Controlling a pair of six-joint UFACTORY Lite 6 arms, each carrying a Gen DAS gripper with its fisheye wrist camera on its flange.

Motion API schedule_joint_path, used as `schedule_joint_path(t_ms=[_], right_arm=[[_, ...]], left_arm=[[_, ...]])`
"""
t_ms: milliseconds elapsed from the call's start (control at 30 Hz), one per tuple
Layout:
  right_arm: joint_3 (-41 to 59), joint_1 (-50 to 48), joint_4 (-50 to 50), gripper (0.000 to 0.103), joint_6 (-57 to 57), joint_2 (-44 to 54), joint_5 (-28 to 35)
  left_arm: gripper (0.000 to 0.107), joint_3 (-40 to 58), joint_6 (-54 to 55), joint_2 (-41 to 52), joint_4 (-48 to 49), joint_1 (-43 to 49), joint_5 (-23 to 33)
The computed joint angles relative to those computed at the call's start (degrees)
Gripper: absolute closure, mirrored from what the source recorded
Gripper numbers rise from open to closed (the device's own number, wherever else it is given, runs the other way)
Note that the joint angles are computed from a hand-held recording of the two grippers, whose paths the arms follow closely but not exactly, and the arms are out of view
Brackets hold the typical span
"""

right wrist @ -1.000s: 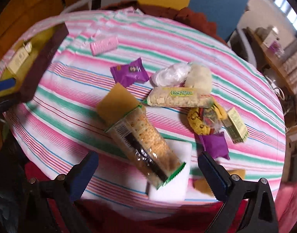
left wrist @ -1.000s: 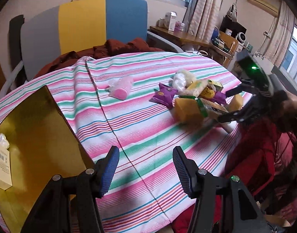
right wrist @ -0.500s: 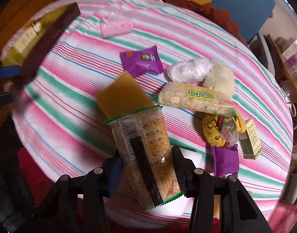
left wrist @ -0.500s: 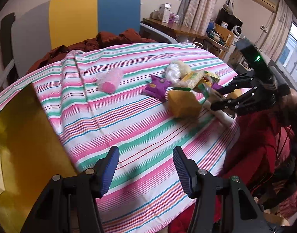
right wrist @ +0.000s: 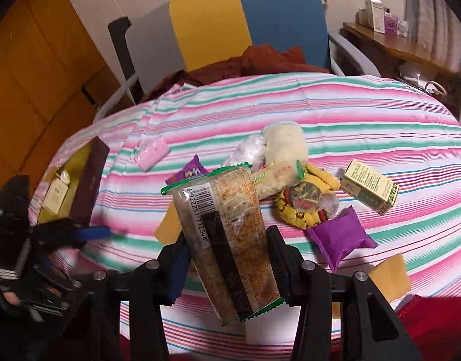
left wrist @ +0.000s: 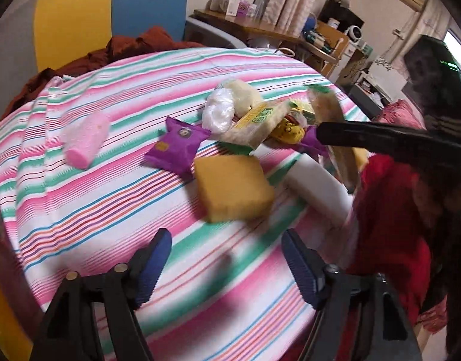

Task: Organize objects
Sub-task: 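Grasp the yellow sponge with the left gripper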

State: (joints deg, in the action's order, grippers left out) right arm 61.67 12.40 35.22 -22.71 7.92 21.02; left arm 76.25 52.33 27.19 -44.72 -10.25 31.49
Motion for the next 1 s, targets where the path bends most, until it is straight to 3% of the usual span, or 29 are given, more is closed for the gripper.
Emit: schedule_joint_path(t_ms=[333, 400, 433, 467, 567, 800, 1000], right_arm=[[-2.8, -3.1, 14.8, 0.054, -13.1, -1.8, -0.9], [-2.9, -3.4, 16.9, 0.054, -15.4, -1.8, -0.5], [-3.0, -3.4, 17.4, 0.054, -15.8, -1.7, -0.7], [-3.0, -3.4, 17.4, 0.054, -15.8, -1.7, -0.7], [-3.2, -3.2, 17.5, 0.054, -16.0, -1.9, -0.6], [-2.7, -3.4, 17.0, 0.054, -15.9, -1.3, -0.1], [-1.4, -2.5, 10.2, 0.054, -9.0, -0.2, -0.4]], left_arm=[[0.02, 13.8, -21.8, 12.4, 14.0, -6.5, -2.4], [0.023, 14.9, -25.4, 13.7, 16.5, -7.0, -3.3], [0.03, 15.1, -25.4, 14.2, 16.3, -6.9, -3.7], [0.038, 15.3, -23.0, 14.6, 13.8, -6.5, -3.2], [0.044, 11.1, -15.2, 12.0, 8.2, -5.6, -4.2], [0.045, -6.1, 5.6, 0.3, -4.8, -0.5, -8.5], [0.045, -17.3, 14.3, -9.8, -10.5, 3.8, -11.0]])
